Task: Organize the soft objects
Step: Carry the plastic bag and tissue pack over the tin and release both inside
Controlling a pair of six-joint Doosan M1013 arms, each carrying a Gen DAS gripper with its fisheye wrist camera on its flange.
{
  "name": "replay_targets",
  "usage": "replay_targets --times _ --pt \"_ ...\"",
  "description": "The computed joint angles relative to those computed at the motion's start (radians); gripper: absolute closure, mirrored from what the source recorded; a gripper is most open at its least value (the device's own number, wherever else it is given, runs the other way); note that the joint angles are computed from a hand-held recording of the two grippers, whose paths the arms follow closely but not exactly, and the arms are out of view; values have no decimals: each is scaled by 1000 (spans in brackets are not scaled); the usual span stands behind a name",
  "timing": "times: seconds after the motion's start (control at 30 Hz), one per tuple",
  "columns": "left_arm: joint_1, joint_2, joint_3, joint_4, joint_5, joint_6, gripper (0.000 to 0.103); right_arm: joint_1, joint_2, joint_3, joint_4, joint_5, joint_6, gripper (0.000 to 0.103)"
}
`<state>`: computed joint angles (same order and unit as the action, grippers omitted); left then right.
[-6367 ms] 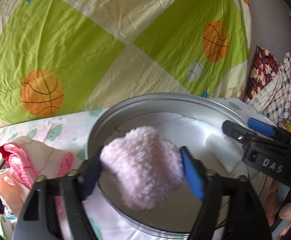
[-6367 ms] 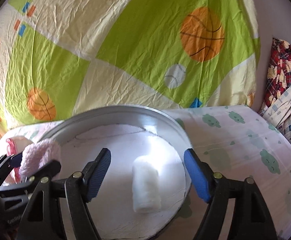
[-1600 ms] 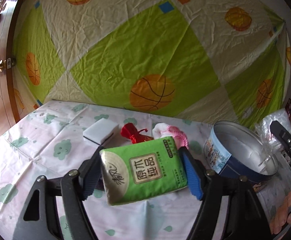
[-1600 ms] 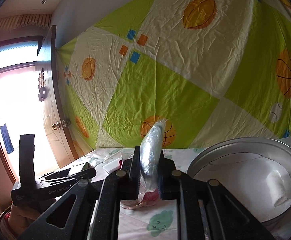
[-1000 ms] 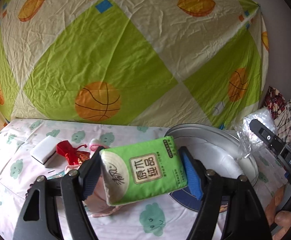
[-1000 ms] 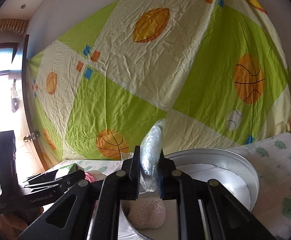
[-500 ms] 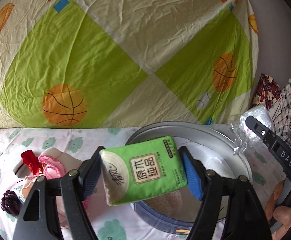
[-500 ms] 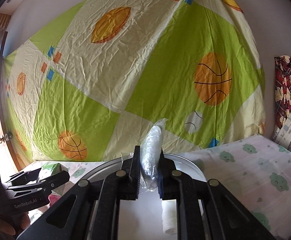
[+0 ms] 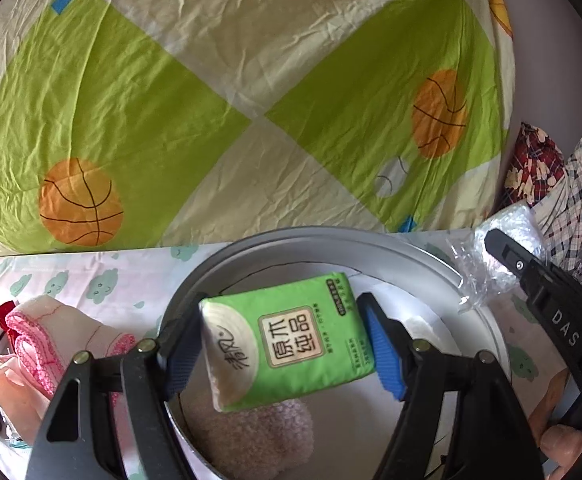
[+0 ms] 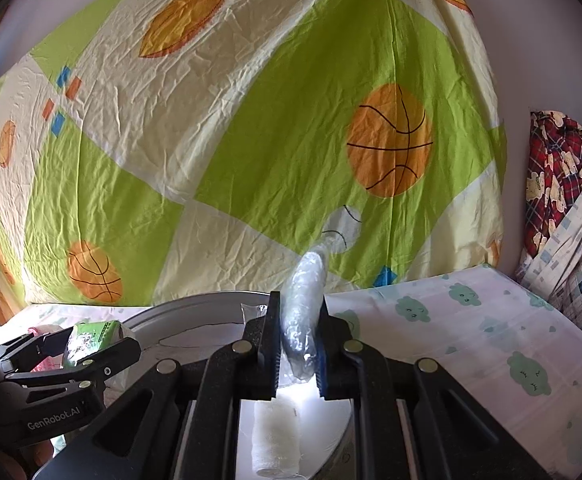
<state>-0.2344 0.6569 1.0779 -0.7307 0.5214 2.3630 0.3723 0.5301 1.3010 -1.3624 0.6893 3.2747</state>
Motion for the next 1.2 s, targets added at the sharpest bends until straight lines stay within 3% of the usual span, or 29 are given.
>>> replay_targets --times 0.43,0.97,1.07,1.2 --pt "-11 9 1 51 -7 -11 29 -4 37 -54 190 -20 -213 88" --pt "-18 13 -10 124 -13 -68 29 -4 44 -67 246 -69 -308 87" --pt "-18 8 -1 118 -26 -58 25 0 48 -76 257 -52 -325 80" --pt "-22 -1 11 220 -81 -167 0 -6 36 -53 226 -67 -246 62"
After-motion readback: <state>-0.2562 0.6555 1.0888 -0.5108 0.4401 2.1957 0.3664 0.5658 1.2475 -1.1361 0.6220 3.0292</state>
